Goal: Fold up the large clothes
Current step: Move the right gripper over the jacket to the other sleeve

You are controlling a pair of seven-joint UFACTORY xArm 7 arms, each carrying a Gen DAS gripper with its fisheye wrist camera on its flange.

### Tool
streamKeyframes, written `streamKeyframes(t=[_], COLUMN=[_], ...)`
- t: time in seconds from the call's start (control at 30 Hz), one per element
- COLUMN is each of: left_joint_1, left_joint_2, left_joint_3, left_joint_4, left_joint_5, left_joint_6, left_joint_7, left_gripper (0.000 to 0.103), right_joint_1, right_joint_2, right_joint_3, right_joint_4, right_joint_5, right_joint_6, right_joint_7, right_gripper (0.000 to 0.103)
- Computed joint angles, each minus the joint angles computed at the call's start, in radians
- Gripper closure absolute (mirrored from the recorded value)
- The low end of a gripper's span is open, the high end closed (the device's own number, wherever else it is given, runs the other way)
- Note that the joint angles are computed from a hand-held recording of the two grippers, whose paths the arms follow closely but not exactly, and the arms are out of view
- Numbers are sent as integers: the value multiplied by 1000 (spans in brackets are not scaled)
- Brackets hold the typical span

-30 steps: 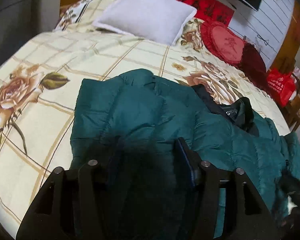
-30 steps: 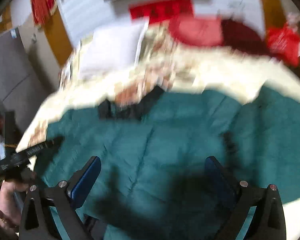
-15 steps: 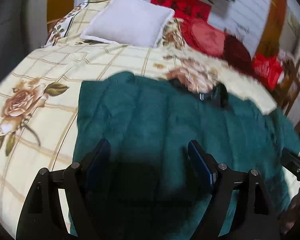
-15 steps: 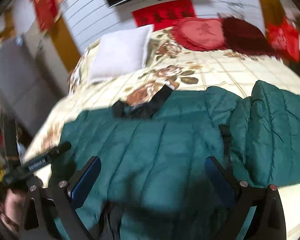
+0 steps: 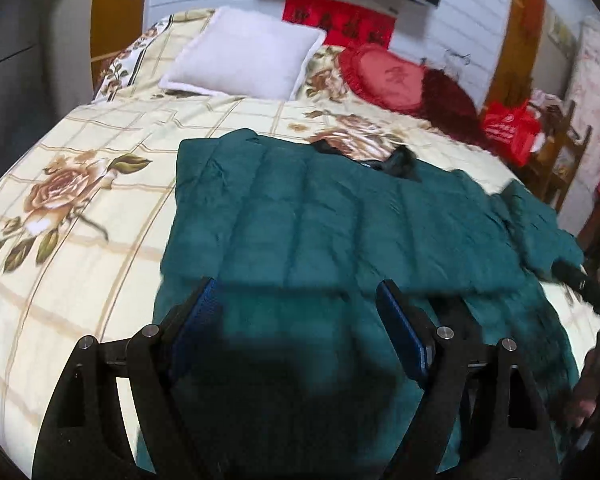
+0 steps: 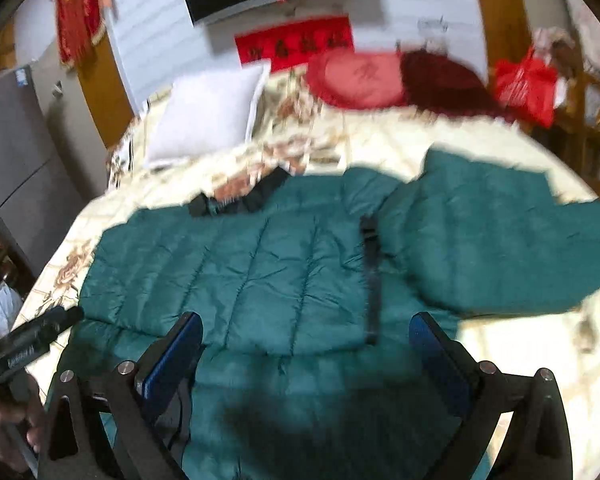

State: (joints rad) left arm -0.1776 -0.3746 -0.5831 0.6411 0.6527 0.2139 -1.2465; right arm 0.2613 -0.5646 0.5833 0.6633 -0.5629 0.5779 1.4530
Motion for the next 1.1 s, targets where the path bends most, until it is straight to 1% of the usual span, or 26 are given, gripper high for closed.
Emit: streamKeyframes(t=[0.03, 0.1, 0.13, 0.17, 0.2, 0.23, 0.27, 0.3, 0.4, 0.43, 0.47, 0.5, 0.53, 0.6, 0.63, 0.7, 0.73, 0.77, 0.8, 0.83, 0.9, 0.97, 1.03, 1.07, 1.1], left_joint_1=[-5, -6, -3, 7, 12, 0, -9, -15, -49, -64, -78, -90, -108, -126, -129, -135, -138, -146, -155, -164, -179, -193, -209, -218, -227], left_joint_2=[-24, -51, -54, -51, -40, -36, -17, -9, 15, 20, 25, 36, 49, 65, 75, 85, 92, 100, 106, 118, 134, 154, 167, 172, 177], left_joint_3=[-11, -38, -53, -72, -86, -83, -80, -75, -41, -23, -10, 6, 30, 53, 54, 56, 57, 64, 73, 78, 89, 94, 101, 107, 112], left_joint_4=[-17, -37, -39, -38, -33, -34, -20, -16, -10, -12, -15, -12, -12, -8, 3, 20, 26, 31, 34, 42, 54, 71, 83, 88, 92], left_joint_5=[8, 14, 16, 23, 22, 11, 0, 1, -12, -23, -35, -49, -73, -101, -106, -91, -78, -71, -67, -60, -42, -13, 20, 35, 49], left_joint_6=[-11, -18, -13, -9, 4, 19, 42, 44, 40, 32, 26, 21, 10, 12, 37, 70, 78, 84, 89, 96, 111, 135, 160, 167, 175], left_joint_7=[-12, -15, -12, -13, -16, -14, -12, -17, -27, -28, -31, -26, -18, -12, -14, -18, -21, -18, -15, -12, -10, -17, -32, -38, -45], left_gripper=[22, 22, 22, 22, 22, 22, 22, 22, 22, 22, 22, 22, 22, 22, 22, 22, 22, 22, 22, 22, 22, 22, 22, 22, 22], right_joint_1=[23, 38, 61, 85, 109, 119, 138, 152, 188, 189, 183, 168, 148, 92, 36, -63, -120, -191, -221, -266, -315, -357, -376, -377, -375], right_joint_2=[-49, -63, -78, -94, -100, -107, -142, -185, -360, -444, -507, -595, -680, -820, -894, -955, -974, -990, -984, -949, -836, -763, -680, -664, -635], right_joint_3=[17, 32, 46, 46, 42, 35, 15, -11, -75, -110, -129, -175, -227, -340, -435, -560, -623, -697, -728, -798, -881, -889, -894, -896, -919], right_joint_4=[-12, -20, -24, -38, -36, -44, -59, -85, -161, -200, -225, -268, -314, -386, -430, -478, -501, -533, -544, -560, -562, -567, -562, -561, -559], right_joint_5=[2, 9, 32, 52, 84, 98, 119, 130, 173, 175, 183, 182, 178, 166, 144, 119, 101, 74, 65, 45, 30, -1, -4, 4, 12], right_joint_6=[38, 66, 118, 152, 214, 244, 284, 299, 403, 447, 484, 522, 541, 559, 567, 549, 523, 474, 441, 374, 239, 114, 8, -21, -70], right_joint_7=[4, -6, -10, -16, -33, -36, -43, -53, -103, -134, -158, -189, -216, -274, -311, -365, -386, -410, -421, -449, -484, -490, -499, -511, -534], right_gripper=[0, 0, 0, 0, 0, 0, 0, 0, 0, 0, 0, 0, 0, 0, 0, 1, 1, 1, 1, 1, 2, 2, 2, 2, 2])
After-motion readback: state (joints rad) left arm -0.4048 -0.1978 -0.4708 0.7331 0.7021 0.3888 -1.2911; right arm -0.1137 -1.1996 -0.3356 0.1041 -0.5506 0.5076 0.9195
